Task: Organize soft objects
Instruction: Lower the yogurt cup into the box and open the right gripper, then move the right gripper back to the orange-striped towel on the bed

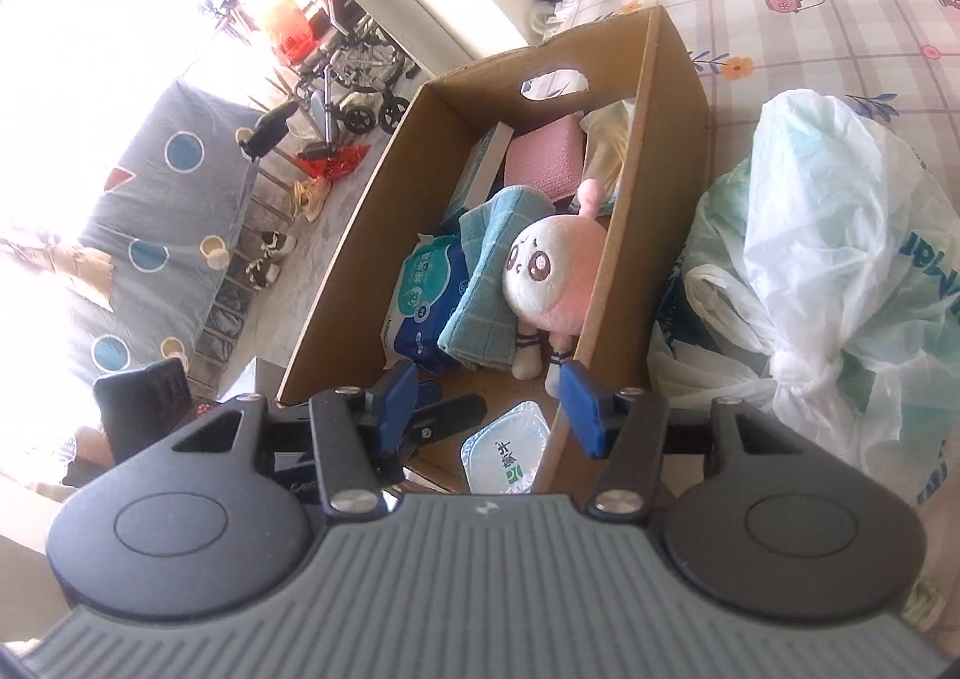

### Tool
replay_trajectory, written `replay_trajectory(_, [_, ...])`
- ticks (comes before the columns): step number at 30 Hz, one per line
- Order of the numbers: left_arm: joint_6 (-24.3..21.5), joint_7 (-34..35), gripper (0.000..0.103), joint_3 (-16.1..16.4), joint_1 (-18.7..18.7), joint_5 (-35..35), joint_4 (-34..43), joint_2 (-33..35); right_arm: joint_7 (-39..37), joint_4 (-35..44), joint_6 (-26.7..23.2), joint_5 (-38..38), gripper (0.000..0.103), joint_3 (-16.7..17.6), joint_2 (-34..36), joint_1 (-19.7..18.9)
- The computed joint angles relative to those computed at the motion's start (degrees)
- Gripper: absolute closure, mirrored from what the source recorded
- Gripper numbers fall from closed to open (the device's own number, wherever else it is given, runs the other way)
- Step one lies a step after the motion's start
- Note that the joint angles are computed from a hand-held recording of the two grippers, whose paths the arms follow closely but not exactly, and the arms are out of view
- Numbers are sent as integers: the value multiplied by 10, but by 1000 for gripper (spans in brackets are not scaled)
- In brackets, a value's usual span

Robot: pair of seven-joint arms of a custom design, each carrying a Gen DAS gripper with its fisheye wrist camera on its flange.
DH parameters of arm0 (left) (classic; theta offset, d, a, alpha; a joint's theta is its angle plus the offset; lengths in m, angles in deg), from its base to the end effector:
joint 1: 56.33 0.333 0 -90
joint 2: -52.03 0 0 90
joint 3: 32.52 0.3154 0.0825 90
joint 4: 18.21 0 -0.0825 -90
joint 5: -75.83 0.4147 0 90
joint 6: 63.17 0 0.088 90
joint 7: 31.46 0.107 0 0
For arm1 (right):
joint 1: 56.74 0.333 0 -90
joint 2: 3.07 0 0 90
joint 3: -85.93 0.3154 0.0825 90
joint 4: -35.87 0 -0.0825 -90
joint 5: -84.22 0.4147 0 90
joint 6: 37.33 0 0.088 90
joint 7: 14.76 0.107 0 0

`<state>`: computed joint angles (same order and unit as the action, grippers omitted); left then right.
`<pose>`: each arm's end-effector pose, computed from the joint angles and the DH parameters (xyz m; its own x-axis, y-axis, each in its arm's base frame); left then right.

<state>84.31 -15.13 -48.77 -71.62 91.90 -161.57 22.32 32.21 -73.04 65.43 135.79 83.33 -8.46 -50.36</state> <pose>0.3895 -0.2535 0.5062 0.3924 -0.8513 0.3483 -0.6900 -0.5228 -0.5005 0.5635 0.1030 0.5613 0.5716 -0.5331 -0.6238 -0.8203 -0.3507 -0.4518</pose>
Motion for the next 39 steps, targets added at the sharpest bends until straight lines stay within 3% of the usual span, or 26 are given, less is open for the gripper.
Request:
replay_trajectory(4, [31,76,45,65,-44,-95,-4,32,-4,-19,-11,25,49,-15,-9,-14])
replay_trajectory(8, [28,184,46,102,-76,-184,8,54,-1,-26,-19,32,48,-23,-7,-26])
replay_trajectory(11, [13,229,50,100,-71,-220,22,66,1,-29,-23,35,45,-25,-2,-33])
replay_trajectory(13, [12,250,67,98,-66,-242,28,76,4,-30,-24,37,44,-24,3,-36])
replay_trajectory(19, [55,270,90,85,-51,-270,19,78,18,-28,-29,42,41,-22,15,-43])
replay_trajectory(23, [114,305,96,107,-76,-317,-4,65,26,-26,-26,40,39,-18,20,-45])
replay_trajectory(25, [133,321,96,115,-86,-336,-9,61,30,-25,-25,38,38,-17,23,-44])
replay_trajectory(29, [98,257,94,64,-30,-251,-3,45,34,-26,-21,36,38,-13,23,-42])
replay_trajectory(35, [24,203,74,33,-6,-157,-10,-11,-8,-9,-36,43,37,-7,11,-28])
replay_trajectory(37, [19,198,62,36,-14,-146,-19,-27,-20,6,-40,36,35,1,13,-18])
replay_trajectory(39, [16,198,58,46,-26,-148,-28,-36,-22,21,-42,27,35,9,19,-6])
